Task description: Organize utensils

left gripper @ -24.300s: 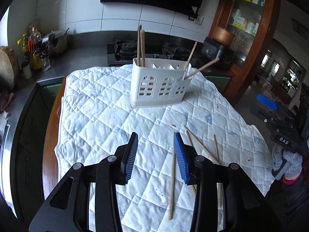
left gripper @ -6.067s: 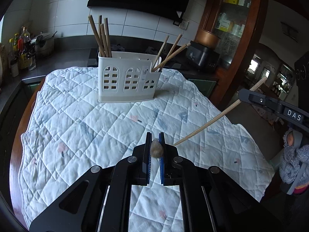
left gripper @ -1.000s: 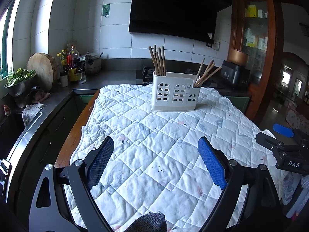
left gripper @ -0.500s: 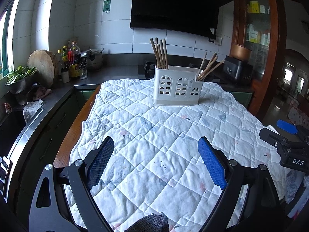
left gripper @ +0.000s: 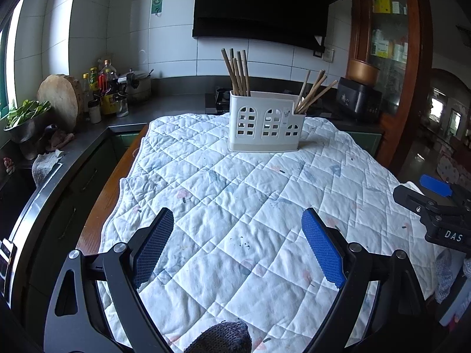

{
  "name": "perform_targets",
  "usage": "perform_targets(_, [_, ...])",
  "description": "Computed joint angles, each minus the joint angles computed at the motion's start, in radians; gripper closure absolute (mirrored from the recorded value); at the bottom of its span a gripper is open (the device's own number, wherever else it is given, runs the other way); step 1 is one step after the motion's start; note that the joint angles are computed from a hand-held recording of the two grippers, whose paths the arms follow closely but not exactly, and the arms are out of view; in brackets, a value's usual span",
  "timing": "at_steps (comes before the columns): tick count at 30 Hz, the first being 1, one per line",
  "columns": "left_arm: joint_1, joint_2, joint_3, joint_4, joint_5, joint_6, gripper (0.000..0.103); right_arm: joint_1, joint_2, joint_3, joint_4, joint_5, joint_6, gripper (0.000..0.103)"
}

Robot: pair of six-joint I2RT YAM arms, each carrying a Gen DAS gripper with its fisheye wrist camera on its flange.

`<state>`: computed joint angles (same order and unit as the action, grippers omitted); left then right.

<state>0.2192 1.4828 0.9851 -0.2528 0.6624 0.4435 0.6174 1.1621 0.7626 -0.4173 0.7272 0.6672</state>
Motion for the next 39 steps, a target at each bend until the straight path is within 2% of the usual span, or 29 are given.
perform_targets(39, [-0.015, 0.008, 0.008, -0.035, -0.014, 0.009, 0.015, 0.010, 0.033, 0.006, 0.003, -0.012, -0.017, 0.007])
